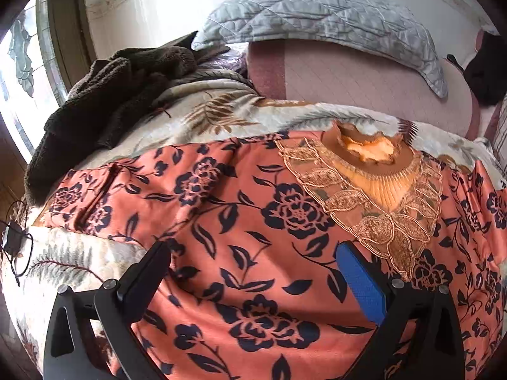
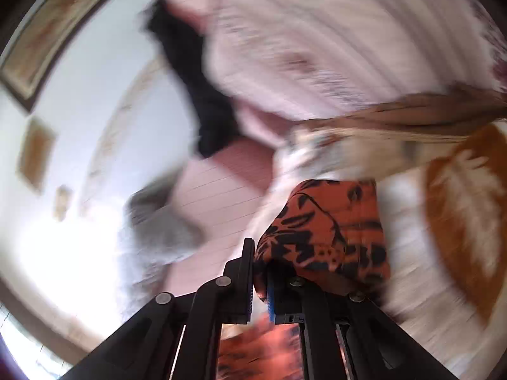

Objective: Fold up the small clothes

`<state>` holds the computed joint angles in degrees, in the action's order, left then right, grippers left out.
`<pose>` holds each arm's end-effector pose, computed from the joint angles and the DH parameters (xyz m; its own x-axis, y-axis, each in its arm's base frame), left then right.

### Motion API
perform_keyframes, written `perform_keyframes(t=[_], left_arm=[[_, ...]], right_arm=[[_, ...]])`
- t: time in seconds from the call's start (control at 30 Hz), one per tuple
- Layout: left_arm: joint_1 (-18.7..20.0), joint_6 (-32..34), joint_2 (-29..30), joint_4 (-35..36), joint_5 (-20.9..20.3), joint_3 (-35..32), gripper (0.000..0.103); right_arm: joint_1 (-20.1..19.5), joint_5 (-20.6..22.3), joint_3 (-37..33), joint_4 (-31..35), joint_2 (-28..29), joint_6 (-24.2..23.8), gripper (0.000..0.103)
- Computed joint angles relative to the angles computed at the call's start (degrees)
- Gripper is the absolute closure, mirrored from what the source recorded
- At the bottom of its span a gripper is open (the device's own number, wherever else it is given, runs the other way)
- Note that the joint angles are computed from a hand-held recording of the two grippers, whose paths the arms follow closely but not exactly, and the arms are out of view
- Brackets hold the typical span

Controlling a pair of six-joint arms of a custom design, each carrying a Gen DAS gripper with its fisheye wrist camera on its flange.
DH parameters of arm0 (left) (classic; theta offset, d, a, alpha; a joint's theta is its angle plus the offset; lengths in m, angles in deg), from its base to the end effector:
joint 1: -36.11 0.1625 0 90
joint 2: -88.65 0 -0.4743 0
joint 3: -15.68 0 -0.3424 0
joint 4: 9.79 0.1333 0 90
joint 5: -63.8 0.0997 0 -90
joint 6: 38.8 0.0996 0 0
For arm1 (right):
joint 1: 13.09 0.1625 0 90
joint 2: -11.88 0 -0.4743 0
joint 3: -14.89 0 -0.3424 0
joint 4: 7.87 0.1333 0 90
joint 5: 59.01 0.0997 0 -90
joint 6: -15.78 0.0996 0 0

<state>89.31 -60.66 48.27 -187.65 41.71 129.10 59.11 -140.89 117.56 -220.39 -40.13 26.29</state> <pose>-0.1591 -0.5893 0.1316 -0.6269 -0.2553 -0.7361 0.3725 0.7316 -0.5709 -0.0534 -0.6485 0.3355 -0.9498 0.2260 -0.2166 0.2730 0.2596 -0.9263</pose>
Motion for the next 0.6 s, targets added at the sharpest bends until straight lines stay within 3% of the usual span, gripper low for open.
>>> perform_keyframes(t=[0.1, 0.27, 0.47, 0.6], left_arm=[[0.0, -1.9, -2.8, 0.7, 2.2, 1.8, 0.0], [1.2, -7.6, -8.3, 4.1, 5.9, 4.8, 0.0], [3.1, -13.2, -14.5, 8.9, 8.1, 8.0, 0.0], [4.6, -14.8, -16.7, 10.7, 8.6, 8.7, 0.0]], right_arm=[[5.3, 5.0, 1.6, 0.8, 1.2, -2.3, 0.097], [13.7, 8.1, 1.1, 5.3, 8.1, -4.2, 0.097], [20.5, 6.6, -4.6, 12.9, 20.0, -4.2, 0.096], [23.1, 3.3, -8.0, 20.3, 25.7, -5.6, 0.087]])
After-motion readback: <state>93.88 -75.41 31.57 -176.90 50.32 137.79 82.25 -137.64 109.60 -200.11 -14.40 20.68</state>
